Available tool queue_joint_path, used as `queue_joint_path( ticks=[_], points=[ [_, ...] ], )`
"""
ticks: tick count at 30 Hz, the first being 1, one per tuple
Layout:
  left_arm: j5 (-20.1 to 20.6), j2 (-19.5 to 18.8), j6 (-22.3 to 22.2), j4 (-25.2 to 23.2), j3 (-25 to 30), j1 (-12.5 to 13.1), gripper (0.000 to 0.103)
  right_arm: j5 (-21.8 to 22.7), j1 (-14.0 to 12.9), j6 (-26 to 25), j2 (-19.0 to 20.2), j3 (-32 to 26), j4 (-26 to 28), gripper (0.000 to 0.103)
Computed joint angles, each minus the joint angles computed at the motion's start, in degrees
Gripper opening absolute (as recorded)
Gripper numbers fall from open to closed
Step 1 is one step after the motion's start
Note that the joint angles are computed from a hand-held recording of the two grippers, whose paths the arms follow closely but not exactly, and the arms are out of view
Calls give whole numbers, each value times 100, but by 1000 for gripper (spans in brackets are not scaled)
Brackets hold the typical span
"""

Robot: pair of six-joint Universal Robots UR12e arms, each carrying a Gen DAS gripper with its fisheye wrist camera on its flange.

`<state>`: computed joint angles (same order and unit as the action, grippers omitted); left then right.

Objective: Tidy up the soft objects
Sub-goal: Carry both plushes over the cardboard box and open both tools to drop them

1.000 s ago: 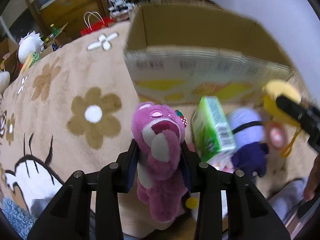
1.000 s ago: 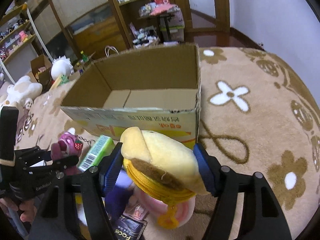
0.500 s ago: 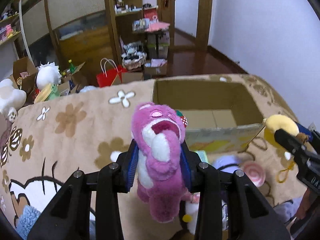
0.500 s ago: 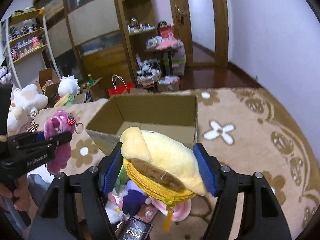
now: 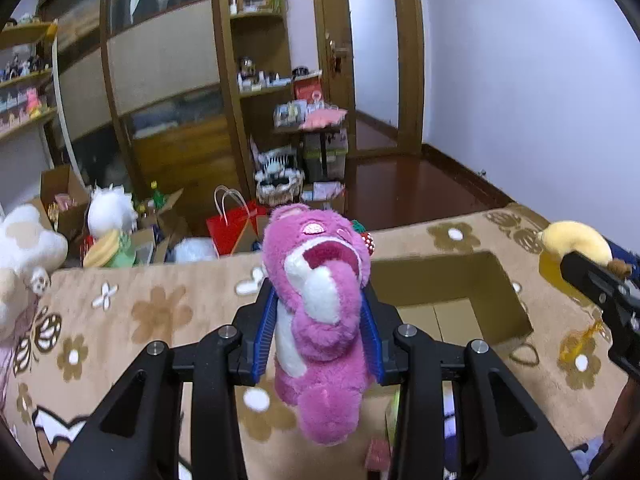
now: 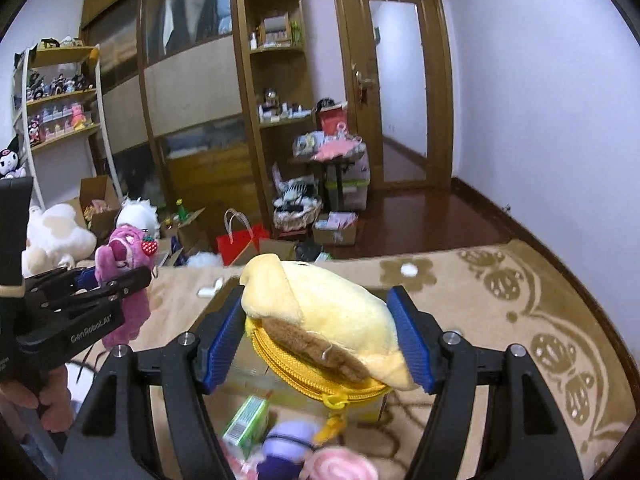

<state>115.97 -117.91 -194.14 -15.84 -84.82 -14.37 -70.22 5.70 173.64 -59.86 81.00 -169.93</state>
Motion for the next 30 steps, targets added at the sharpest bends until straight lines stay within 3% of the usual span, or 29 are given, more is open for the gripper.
queue_joint_path(
  ticks=[7,13,17,26,30],
  points=[
    [41,-236,277,245,257,29,37,36,-20,-220,253,-360,-139,75],
    [-18,-407,287,-26,438,60,37,10,-24,-313,434,-559,16,75],
    [0,-514,312,93,445,71,38,96,-15,-415,568,-703,142,75],
    [-138,-632,252,-341,571,132,38,38,16,-570,728,-838,547,75],
    [-39,-739,421,-415,688,97,38,49,36,-636,774,-898,680,75]
  ],
)
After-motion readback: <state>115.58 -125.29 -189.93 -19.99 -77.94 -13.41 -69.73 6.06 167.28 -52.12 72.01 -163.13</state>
